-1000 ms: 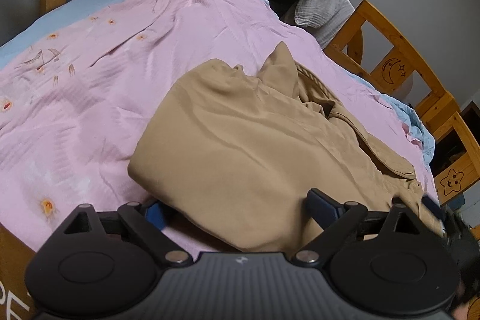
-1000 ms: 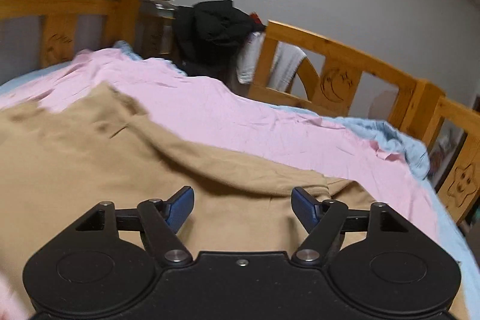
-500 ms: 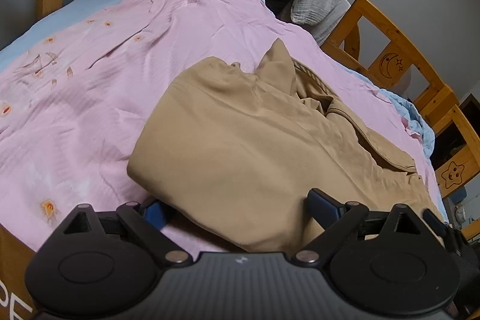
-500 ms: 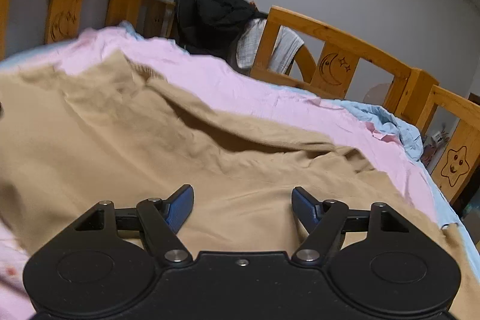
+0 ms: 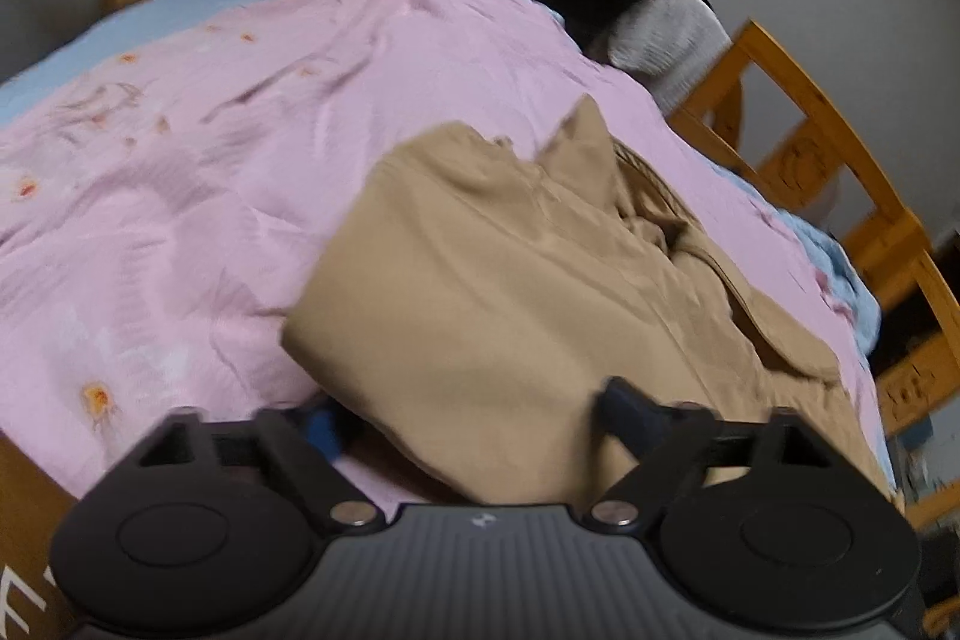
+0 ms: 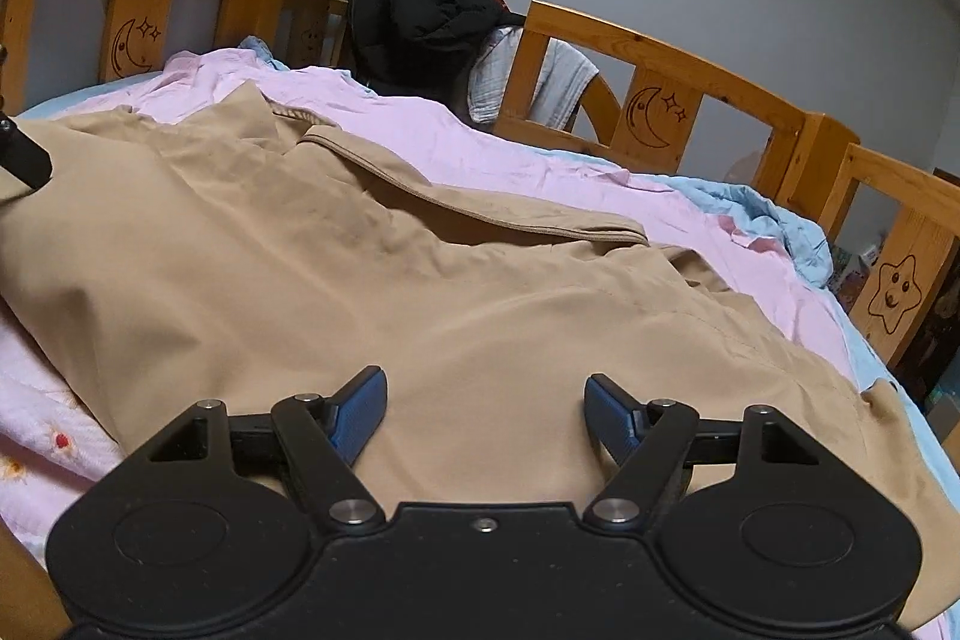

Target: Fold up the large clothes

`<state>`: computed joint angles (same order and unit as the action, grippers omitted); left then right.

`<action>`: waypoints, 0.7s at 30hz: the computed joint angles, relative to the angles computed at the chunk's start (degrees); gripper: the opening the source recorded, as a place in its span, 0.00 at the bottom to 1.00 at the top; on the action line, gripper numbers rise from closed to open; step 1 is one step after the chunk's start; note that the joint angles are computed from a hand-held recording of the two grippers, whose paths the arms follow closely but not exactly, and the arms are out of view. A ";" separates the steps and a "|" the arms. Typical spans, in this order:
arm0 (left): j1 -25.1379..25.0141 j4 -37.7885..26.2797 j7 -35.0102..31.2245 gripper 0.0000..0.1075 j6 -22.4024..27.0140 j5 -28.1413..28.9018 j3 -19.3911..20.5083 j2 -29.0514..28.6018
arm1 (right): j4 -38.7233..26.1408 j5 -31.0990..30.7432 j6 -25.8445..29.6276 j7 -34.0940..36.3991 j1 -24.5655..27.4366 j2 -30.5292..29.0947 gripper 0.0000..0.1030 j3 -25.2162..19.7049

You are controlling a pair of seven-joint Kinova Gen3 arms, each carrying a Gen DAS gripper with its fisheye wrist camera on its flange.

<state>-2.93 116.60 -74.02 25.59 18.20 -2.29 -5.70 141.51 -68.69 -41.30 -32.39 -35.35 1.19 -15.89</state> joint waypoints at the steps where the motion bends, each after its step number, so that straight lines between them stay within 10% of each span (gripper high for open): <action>1: -0.93 0.21 2.33 0.47 -0.87 -1.40 1.34 -0.18 | 0.03 -0.09 -0.18 0.13 -0.06 -0.03 0.73 -0.04; 4: -7.70 1.36 9.32 0.06 -4.00 -3.12 8.89 -1.24 | 0.08 0.77 0.79 -0.54 0.41 -0.41 0.73 0.34; 10: -14.35 1.62 12.19 0.01 -10.97 -16.65 22.12 -5.79 | 0.03 3.50 4.78 -4.35 3.16 -1.65 0.75 1.06; 21: 13.20 -17.55 -11.04 0.00 -3.28 -21.08 9.74 2.42 | -0.34 21.87 22.04 -27.03 -6.41 -14.52 0.63 27.07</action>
<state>10.26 99.04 -85.06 22.31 -2.88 7.45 -3.28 141.17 -46.83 -19.26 -59.42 -41.76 -13.33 11.18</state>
